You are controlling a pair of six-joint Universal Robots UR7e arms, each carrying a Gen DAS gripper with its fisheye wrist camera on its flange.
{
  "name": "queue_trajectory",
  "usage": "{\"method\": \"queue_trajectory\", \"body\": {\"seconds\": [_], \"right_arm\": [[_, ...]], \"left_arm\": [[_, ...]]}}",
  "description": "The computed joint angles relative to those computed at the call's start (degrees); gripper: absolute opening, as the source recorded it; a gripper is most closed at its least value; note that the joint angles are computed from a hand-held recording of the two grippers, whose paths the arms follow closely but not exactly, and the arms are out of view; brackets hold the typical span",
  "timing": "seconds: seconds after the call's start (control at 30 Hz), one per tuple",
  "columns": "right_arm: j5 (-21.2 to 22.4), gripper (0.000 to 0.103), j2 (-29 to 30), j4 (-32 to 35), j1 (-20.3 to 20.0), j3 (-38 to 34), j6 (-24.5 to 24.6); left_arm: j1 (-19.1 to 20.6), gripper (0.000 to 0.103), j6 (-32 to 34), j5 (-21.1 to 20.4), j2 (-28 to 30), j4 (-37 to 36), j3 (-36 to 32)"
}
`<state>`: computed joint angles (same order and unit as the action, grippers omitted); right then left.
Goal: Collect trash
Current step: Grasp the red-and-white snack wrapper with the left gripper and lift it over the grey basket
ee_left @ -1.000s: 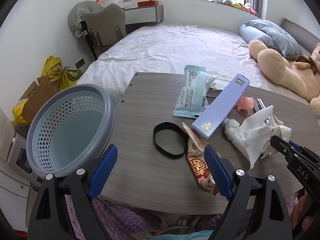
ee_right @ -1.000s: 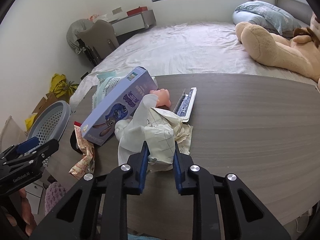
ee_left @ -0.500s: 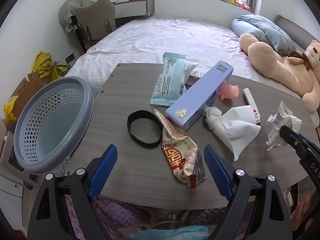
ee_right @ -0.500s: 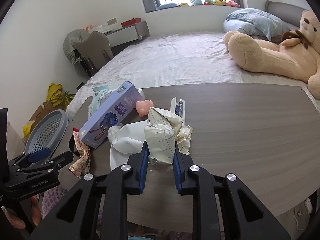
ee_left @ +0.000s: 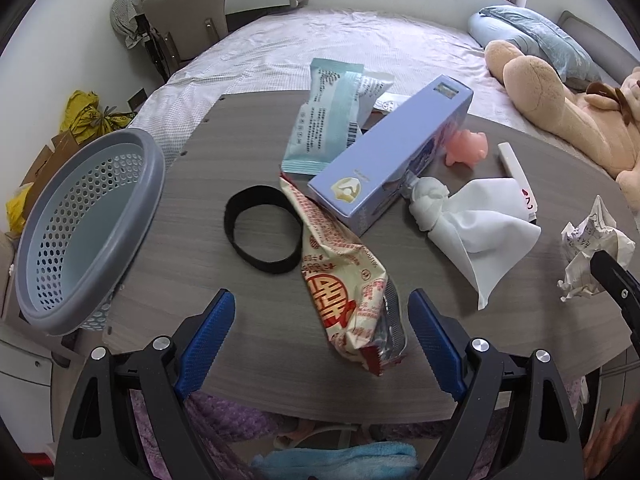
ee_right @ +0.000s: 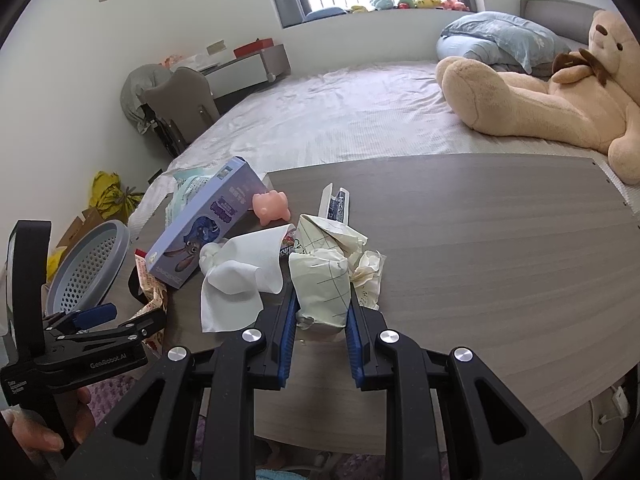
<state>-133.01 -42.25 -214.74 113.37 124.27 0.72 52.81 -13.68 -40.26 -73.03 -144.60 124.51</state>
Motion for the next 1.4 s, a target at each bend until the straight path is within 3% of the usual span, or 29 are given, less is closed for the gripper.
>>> {"method": "queue_trajectory", "body": {"seconds": [0.33,0.4,0.53,0.67,1.1,1.4], "right_arm": [[0.5,0.022,0.0,1.0,-0.7,0.0,1.1],[0.5,0.022,0.2,1.3,-0.7,-0.2,1.2],[0.5,0.022,0.3,1.9,-0.6,-0.4,1.6],[0.3,0.022,0.4,2.4,-0.4,-0.7,1.8],[-1.1,0.022,0.3,5.0,3.1,-3.1,1.7],[0.9,0.022,2.9,9.6,7.1,-10.7,-0.8]], "left_arm": [[1.6,0.084,-0.4,-0.8,1.5,-0.8,-1.0],[1.7,0.077,0.8,-0.9,1.5,-2.2,-0.7],[2.5,0.043,1.8,-2.8,1.2,-1.3,-1.3],[2.8,0.036,3.0,-4.0,0.3,-2.1,-1.1],[-0.8,0.035,8.9,-1.0,-6.9,-8.9,3.2],[2.3,0.035,13.1,1.0,-11.4,-12.0,1.2]]}}
